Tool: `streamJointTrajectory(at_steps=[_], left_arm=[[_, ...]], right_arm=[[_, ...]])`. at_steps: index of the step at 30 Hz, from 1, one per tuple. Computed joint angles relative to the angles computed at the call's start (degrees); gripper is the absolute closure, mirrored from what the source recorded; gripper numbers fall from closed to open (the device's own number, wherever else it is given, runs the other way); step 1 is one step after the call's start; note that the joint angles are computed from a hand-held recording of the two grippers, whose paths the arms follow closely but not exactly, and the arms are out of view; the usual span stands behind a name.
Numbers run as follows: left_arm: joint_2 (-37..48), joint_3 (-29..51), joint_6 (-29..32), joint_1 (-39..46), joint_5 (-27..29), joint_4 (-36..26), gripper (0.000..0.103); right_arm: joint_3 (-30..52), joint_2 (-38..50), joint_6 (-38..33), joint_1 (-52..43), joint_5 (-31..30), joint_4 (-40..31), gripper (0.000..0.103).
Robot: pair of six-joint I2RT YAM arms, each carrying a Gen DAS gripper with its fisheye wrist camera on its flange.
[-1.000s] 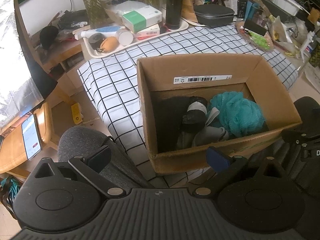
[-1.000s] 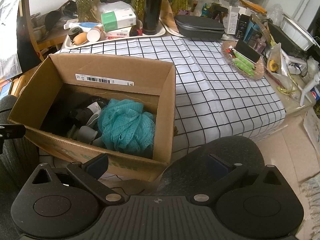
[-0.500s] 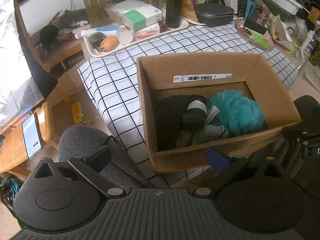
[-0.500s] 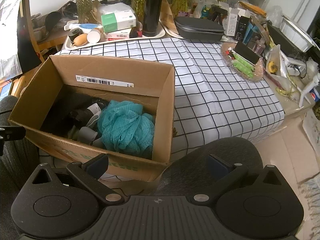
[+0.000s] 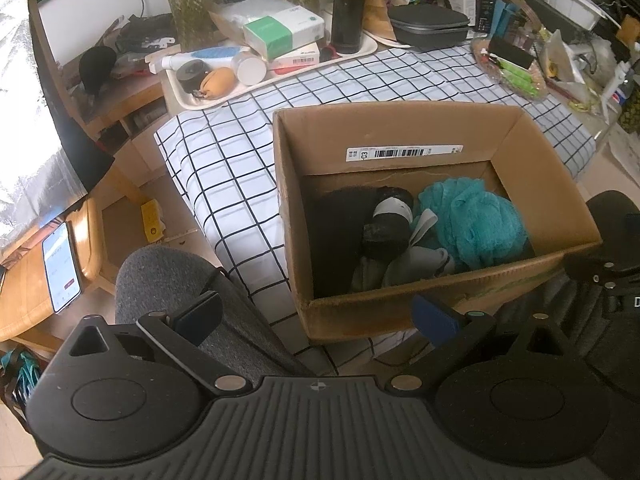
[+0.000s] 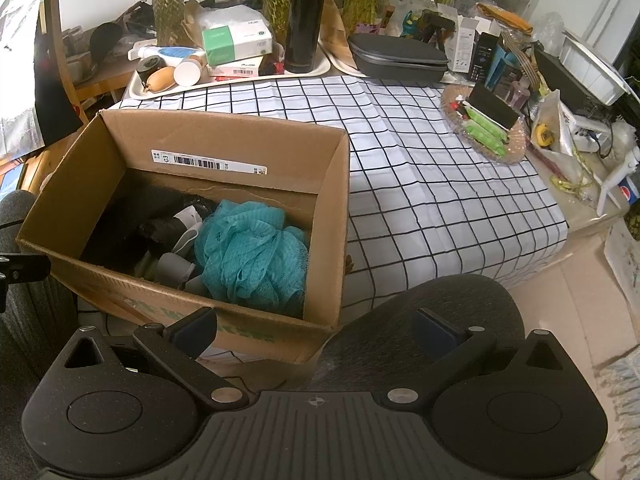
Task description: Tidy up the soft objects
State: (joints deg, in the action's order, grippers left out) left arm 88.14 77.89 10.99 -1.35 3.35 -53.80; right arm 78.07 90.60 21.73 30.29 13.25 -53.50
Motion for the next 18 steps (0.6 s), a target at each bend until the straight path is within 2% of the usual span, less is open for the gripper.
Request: streamJointTrajectory(at_steps=[18], left_arm=[[-0.2, 0.5, -0.5, 0.5, 1.1, -0.5, 0.000]], right_arm=[[-0.5, -0.2, 0.0, 0.0, -0.1, 0.3, 0.000]])
